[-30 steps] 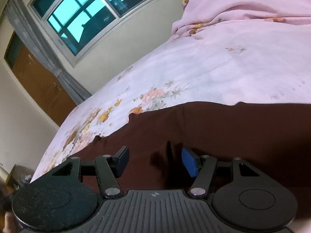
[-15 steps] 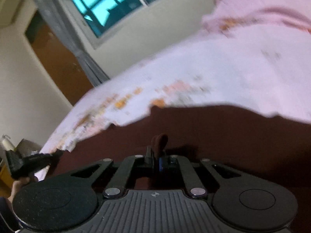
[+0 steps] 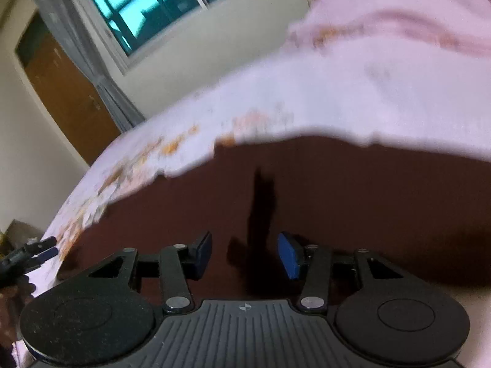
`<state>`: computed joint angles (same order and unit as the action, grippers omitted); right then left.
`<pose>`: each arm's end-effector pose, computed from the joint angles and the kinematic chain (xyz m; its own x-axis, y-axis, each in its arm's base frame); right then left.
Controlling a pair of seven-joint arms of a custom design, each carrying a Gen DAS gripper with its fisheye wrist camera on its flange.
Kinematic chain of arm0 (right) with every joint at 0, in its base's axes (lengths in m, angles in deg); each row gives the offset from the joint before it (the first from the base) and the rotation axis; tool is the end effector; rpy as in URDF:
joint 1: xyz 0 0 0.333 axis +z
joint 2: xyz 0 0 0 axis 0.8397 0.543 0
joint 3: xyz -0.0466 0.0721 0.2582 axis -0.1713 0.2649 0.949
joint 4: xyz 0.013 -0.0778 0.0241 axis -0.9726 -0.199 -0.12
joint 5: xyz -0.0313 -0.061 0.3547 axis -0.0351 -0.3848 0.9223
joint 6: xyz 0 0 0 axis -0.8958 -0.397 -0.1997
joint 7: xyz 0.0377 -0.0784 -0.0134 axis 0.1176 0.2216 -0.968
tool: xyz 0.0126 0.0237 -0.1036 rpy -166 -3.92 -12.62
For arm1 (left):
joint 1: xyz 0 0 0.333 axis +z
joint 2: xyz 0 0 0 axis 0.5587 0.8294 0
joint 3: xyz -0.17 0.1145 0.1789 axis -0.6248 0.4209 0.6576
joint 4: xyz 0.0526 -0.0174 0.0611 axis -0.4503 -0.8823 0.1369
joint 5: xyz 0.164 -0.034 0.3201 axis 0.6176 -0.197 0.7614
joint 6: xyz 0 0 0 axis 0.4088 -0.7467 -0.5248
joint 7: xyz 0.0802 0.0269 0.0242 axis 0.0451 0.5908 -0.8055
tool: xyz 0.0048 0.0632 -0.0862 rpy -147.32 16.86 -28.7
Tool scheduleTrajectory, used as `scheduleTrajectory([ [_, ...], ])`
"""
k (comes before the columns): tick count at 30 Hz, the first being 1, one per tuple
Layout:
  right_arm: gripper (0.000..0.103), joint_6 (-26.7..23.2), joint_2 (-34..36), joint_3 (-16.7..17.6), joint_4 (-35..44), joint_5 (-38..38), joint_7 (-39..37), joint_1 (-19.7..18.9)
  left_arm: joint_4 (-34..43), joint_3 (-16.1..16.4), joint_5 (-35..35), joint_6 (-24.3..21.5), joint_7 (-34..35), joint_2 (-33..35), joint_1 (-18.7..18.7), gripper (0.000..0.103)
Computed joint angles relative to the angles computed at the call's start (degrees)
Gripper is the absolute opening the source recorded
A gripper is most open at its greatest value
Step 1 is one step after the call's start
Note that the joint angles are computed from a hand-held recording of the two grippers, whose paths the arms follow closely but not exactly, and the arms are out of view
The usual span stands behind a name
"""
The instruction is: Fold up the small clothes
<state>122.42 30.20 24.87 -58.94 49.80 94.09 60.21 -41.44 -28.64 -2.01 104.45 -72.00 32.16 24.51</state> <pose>0.6179 0.0745 0.4891 0.4727 -0.7125 -0.5186 -0.7464 -0.0108 -0.6655 0.4199 -0.2530 0.5030 0.3070 -0.9056 0.2928 -0.4197 -0.4049 -0.8123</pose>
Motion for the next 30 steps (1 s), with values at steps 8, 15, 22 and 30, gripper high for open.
scheduleTrajectory([
  [8, 0.007, 3.32, -1.24, 0.55, -2.50, 1.40, 3.69, 1.37, 7.47, -1.30, -9.29, -13.85, 14.35, 7.75, -5.71, 0.048],
  [15, 0.060, 6.07, -6.30, -0.42, -7.24, 5.74, 5.00, 0.06, 5.49, -2.50, -6.91, -23.56, 9.20, 2.92, -9.32, 0.096],
  [22, 0.070, 12.56, -25.13, -9.13, -26.09, 15.41, -5.71, -2.46, 3.89, -8.82, -13.35, -37.94, 8.09, -6.94, -14.58, 0.101],
  [30, 0.070, 16.91, -26.81, -17.59, -27.90, 14.79, -3.48, -8.89, 14.92, -13.29, -9.56, -42.46, 5.25, 2.91, -17.48, 0.103],
])
